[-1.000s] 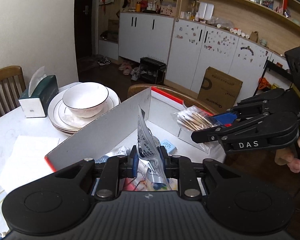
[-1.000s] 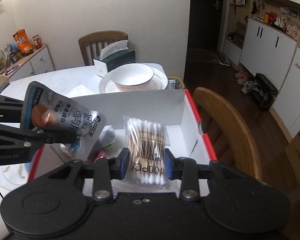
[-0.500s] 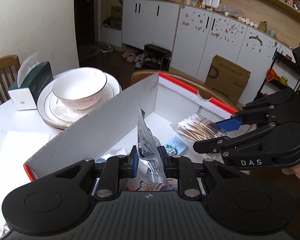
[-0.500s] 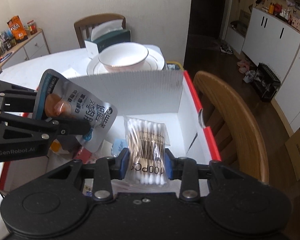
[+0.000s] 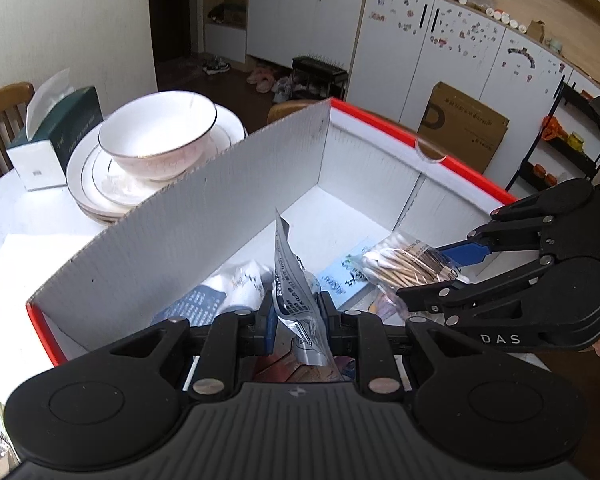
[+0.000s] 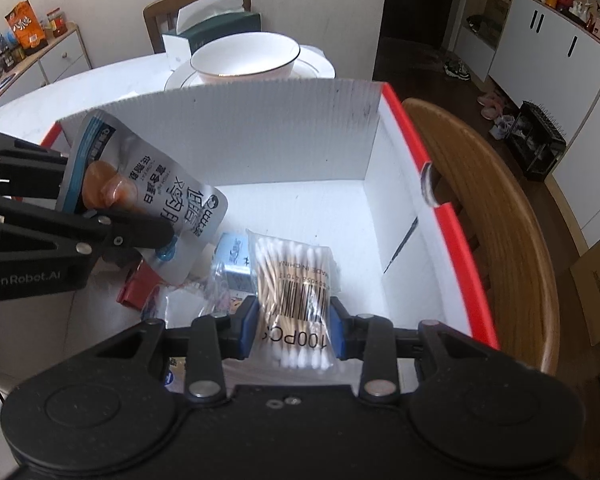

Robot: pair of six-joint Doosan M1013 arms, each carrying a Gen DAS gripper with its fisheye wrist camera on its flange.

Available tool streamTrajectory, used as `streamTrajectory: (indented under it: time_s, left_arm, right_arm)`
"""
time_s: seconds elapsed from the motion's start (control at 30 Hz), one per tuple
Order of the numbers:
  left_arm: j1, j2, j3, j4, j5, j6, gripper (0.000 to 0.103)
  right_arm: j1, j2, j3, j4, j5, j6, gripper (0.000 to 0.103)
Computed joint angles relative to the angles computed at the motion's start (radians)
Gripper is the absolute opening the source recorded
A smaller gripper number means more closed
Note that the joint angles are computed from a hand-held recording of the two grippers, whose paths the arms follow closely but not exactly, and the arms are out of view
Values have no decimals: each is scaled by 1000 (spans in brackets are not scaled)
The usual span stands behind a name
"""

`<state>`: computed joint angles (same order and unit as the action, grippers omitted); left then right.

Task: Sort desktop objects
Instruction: 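Carry the sausage pouch and cotton-swab pack into the red box, then open both tools to release the pouch and swab pack inside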

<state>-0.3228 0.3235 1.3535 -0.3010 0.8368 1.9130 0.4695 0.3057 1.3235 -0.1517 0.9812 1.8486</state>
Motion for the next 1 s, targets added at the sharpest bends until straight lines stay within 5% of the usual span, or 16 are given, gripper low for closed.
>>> streamTrajectory:
  time_s: [0.57,0.67,0.73,1.0]
  left_arm:
    - [11,-3,0,-5,27,-10,23]
    - [12,-12,11,-8,11,-2,39]
    - [18,-18,19,-35,1,17,69]
    - [31,-48,48,-101,-23,62,69]
  right_arm:
    - [3,-4,0,19,19,-28,46]
    - [5,-10,5,12,10,-18,53]
    - [5,-15,9,13,7,-14,55]
    - [5,-47,28,29,-29,-15,62]
